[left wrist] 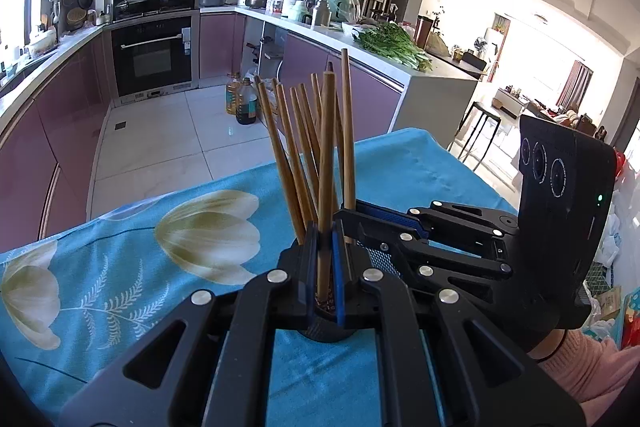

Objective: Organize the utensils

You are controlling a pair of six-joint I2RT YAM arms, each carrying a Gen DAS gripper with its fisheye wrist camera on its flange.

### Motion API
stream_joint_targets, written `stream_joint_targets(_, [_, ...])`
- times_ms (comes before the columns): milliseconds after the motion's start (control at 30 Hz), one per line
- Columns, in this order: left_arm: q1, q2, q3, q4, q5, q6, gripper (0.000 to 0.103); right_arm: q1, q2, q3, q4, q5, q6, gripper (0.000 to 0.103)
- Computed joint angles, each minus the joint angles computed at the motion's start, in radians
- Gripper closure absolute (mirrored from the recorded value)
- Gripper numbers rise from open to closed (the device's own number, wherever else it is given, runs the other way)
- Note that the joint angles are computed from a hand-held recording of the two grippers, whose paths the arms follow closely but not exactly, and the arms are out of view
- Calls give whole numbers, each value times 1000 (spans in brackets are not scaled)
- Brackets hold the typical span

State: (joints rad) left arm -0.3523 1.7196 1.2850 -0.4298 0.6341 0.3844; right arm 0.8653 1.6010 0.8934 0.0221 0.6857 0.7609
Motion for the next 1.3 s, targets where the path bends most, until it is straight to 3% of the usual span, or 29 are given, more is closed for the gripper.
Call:
stream_joint_targets(533, [2, 41, 25, 16, -10, -40, 96, -24, 19, 9, -14, -48, -8, 97])
stream_joint_targets(1000, [15, 128, 94, -19, 12, -57, 95, -12, 13, -15, 3, -44, 4, 96])
stream_joint_targets(1300, [22, 131, 66, 21, 13, -72, 94, -1, 16, -14, -2, -33, 14, 96])
